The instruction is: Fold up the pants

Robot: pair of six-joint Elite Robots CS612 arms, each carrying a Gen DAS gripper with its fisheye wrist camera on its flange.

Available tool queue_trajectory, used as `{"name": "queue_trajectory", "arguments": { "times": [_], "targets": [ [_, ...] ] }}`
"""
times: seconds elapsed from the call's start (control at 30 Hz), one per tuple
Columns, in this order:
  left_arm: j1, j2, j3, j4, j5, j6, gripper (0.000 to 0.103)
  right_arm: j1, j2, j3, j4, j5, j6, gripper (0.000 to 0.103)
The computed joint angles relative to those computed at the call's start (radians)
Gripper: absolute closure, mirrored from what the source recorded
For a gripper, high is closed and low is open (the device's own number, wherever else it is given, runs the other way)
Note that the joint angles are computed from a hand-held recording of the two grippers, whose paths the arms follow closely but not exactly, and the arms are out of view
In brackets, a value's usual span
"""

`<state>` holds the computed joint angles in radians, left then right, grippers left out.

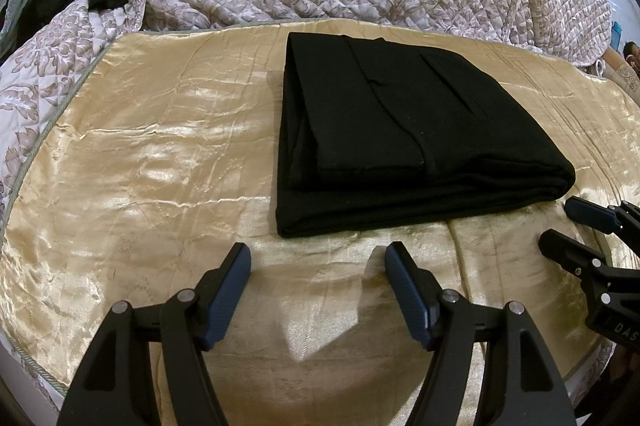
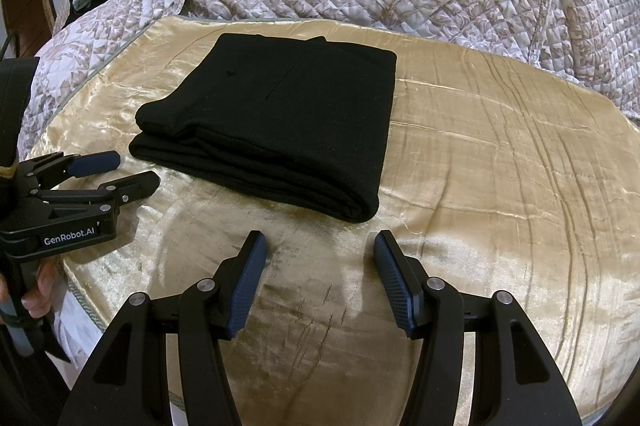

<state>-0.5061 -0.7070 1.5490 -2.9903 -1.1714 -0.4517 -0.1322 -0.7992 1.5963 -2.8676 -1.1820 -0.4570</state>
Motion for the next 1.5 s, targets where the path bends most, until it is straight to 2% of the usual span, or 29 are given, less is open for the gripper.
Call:
{"name": "queue_trajectory", "arguments": {
  "times": [0.57,1.17,1.5],
  "targets": [
    [-0.001,-0.002,0.003,0.002,0.002,0.000,0.030,0.004,0.002,-0.003,-0.003,-0.006,-0.009,0.043],
    [0.001,-0.001,0.000,0.004,-0.003,0.000,0.030,0.004,0.011,-0.020,0.005,-0.006,-0.070,0.034],
    [0.003,-0.001,0.001,0.003,-0.008,0.003,0.030,0.005,0.042,-0.041,-0.046,0.010,-0.079,0.018]
  ]
}}
